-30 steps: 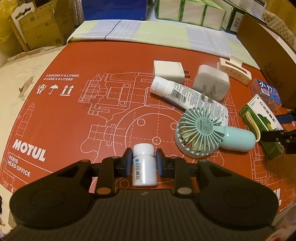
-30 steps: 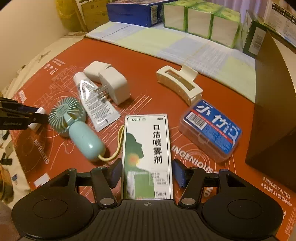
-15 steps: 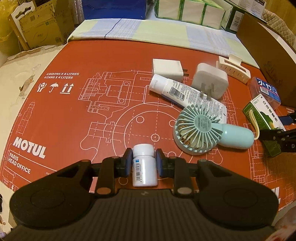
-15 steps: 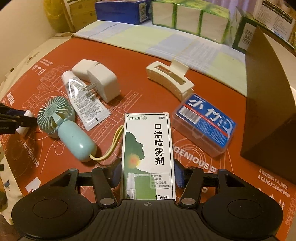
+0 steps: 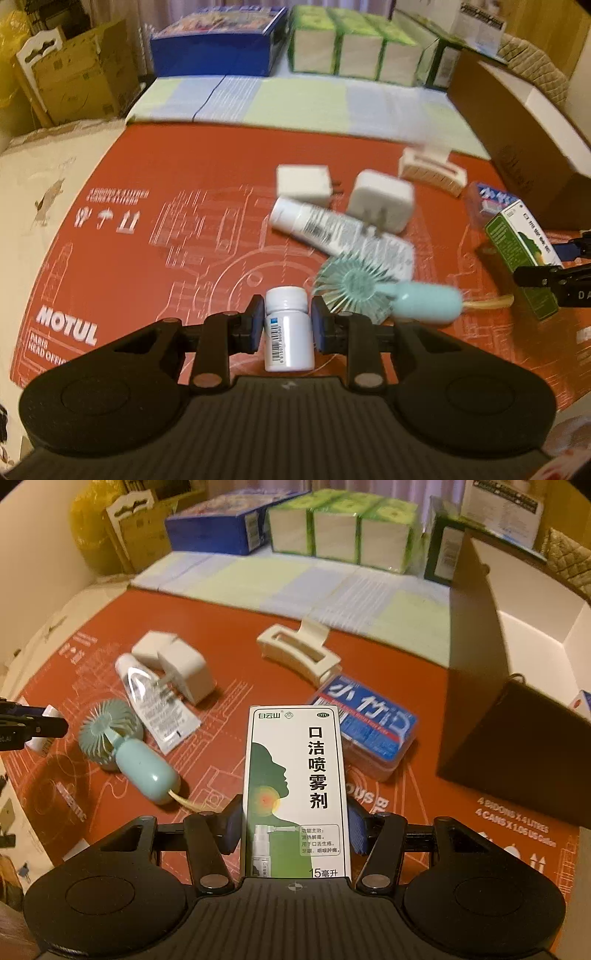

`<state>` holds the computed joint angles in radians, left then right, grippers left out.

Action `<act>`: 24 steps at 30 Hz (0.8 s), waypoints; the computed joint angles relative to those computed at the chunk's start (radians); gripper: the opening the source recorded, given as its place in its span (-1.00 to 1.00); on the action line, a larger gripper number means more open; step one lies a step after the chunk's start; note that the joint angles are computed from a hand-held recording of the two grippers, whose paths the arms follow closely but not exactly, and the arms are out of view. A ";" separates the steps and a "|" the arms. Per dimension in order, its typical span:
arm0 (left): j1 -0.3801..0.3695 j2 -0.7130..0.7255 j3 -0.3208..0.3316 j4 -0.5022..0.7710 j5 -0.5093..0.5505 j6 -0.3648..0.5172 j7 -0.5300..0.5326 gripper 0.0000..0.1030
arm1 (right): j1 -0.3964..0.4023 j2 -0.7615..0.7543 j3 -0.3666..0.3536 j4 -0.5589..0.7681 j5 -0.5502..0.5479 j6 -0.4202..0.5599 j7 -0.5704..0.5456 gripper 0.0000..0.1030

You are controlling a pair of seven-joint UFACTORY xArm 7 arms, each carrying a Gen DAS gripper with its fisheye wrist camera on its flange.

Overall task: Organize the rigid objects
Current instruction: 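Carry the pill bottle and spray box over the brown box with both tools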

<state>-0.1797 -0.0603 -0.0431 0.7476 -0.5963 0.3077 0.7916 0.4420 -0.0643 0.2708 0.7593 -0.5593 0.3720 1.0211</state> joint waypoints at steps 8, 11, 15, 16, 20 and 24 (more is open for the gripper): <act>-0.052 -0.044 -0.004 0.027 -0.093 0.034 0.070 -0.55 | -0.030 -0.088 0.019 -0.034 -0.010 -0.005 0.029 0.01; -0.073 -0.049 -0.008 0.044 -0.117 0.049 0.087 -0.55 | -0.044 -0.120 0.029 -0.050 0.010 -0.009 0.024 0.01; -0.097 -0.048 -0.018 0.067 -0.140 0.060 0.106 -0.55 | -0.064 -0.167 0.043 -0.076 0.033 -0.016 0.013 0.01; -0.103 -0.046 -0.022 0.074 -0.142 0.064 0.109 -0.55 | -0.070 -0.180 0.047 -0.082 0.039 -0.017 0.010 0.01; -0.125 -0.034 -0.039 0.104 -0.154 0.078 0.119 -0.55 | -0.089 -0.237 0.054 -0.113 0.079 -0.027 -0.015 0.01; -0.151 -0.017 -0.062 0.146 -0.177 0.084 0.142 -0.55 | -0.110 -0.303 0.056 -0.144 0.125 -0.033 -0.058 0.01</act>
